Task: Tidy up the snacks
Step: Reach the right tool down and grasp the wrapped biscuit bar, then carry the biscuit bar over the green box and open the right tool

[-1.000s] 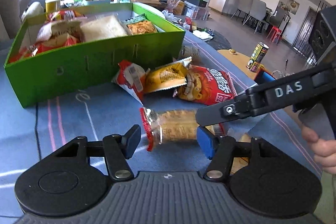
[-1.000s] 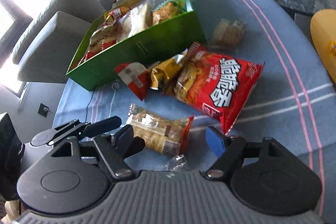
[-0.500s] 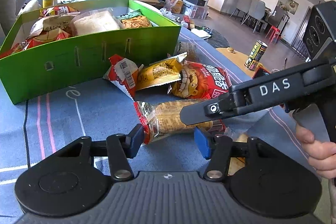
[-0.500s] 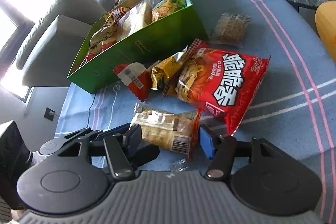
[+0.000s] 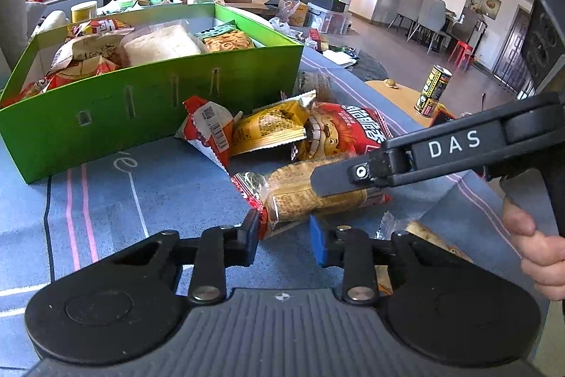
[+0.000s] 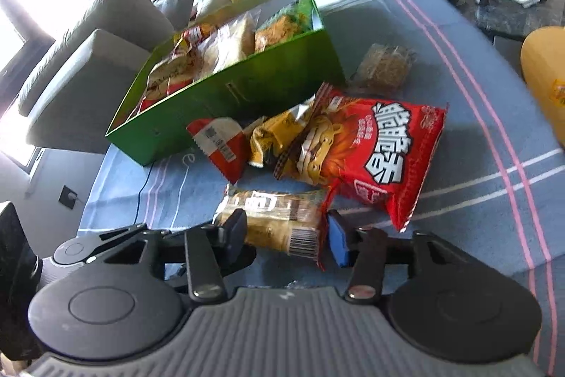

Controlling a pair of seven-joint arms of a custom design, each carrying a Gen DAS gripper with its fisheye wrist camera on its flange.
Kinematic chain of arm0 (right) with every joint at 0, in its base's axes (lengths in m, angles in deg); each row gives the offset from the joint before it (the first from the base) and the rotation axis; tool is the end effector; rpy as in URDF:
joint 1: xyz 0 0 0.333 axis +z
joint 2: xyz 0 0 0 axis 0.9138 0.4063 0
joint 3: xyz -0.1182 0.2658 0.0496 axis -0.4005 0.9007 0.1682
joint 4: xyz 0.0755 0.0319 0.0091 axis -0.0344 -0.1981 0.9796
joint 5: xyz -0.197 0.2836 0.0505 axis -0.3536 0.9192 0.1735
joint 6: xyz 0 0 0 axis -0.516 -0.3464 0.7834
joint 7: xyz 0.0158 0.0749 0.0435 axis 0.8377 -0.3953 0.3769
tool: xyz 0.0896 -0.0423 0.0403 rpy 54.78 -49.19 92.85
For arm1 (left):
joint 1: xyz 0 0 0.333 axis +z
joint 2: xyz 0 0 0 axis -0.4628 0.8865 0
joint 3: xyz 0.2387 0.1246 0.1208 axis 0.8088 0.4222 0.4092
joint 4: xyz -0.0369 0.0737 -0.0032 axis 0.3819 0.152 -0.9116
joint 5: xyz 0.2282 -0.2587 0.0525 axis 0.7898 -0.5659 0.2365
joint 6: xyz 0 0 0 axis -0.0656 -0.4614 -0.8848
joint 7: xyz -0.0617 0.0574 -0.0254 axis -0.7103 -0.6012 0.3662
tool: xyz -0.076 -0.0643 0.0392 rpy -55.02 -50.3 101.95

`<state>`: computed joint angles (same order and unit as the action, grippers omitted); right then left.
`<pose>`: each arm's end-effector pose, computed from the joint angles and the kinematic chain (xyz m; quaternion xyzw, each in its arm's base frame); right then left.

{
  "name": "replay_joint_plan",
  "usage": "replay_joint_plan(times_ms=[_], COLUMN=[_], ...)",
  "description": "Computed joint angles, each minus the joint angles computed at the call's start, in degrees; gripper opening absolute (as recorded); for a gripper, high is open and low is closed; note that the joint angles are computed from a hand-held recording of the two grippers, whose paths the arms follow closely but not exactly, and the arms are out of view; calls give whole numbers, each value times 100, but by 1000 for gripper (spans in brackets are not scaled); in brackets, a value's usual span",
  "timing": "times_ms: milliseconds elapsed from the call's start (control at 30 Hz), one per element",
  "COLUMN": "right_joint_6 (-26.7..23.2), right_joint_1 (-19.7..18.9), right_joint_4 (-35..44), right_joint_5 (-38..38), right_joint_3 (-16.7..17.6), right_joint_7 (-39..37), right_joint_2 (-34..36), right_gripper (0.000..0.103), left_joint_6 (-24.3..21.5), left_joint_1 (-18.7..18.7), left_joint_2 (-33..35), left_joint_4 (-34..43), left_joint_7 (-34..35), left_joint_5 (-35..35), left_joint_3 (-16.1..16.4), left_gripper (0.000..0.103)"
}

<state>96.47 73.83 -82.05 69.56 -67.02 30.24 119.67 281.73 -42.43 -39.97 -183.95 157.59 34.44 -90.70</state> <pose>0.6603 0.2343 0.3356 -0.7893 0.4936 0.0259 0.3642 0.5613 -0.1573 0.3089 -0.6442 0.6397 -0.3615 0.2124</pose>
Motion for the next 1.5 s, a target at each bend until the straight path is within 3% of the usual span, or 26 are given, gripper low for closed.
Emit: replay_joint_plan(times_ms=[133, 433, 900, 1033, 1167, 1500], right_joint_6=[360, 541, 534, 429, 224, -473], right_joint_1=[-16, -77, 52, 98, 147, 423], right_joint_4=[-315, -555, -154, 186, 696, 2598], right_joint_5=[41, 314, 567, 578, 532, -1], right_joint_3=[87, 225, 298, 303, 289, 142], right_joint_7=[-336, -724, -1031, -973, -816, -158], right_joint_2=[-192, -431, -376, -211, 39, 1084], right_gripper=[92, 92, 92, 92, 92, 92], left_joint_6=[83, 393, 791, 711, 758, 510], left_joint_1=[16, -196, -318, -422, -264, -104], left_joint_2=[-73, -243, -360, -348, -268, 172], left_joint_4=[-95, -275, -195, 21, 228, 1113], left_joint_7=[21, 279, 1129, 1499, 1602, 1715], left_joint_5=[43, -343, -1169, -1469, -1434, -1353], left_joint_3=[-21, 126, 246, 394, 348, 505], left_gripper=[26, 26, 26, 26, 26, 26])
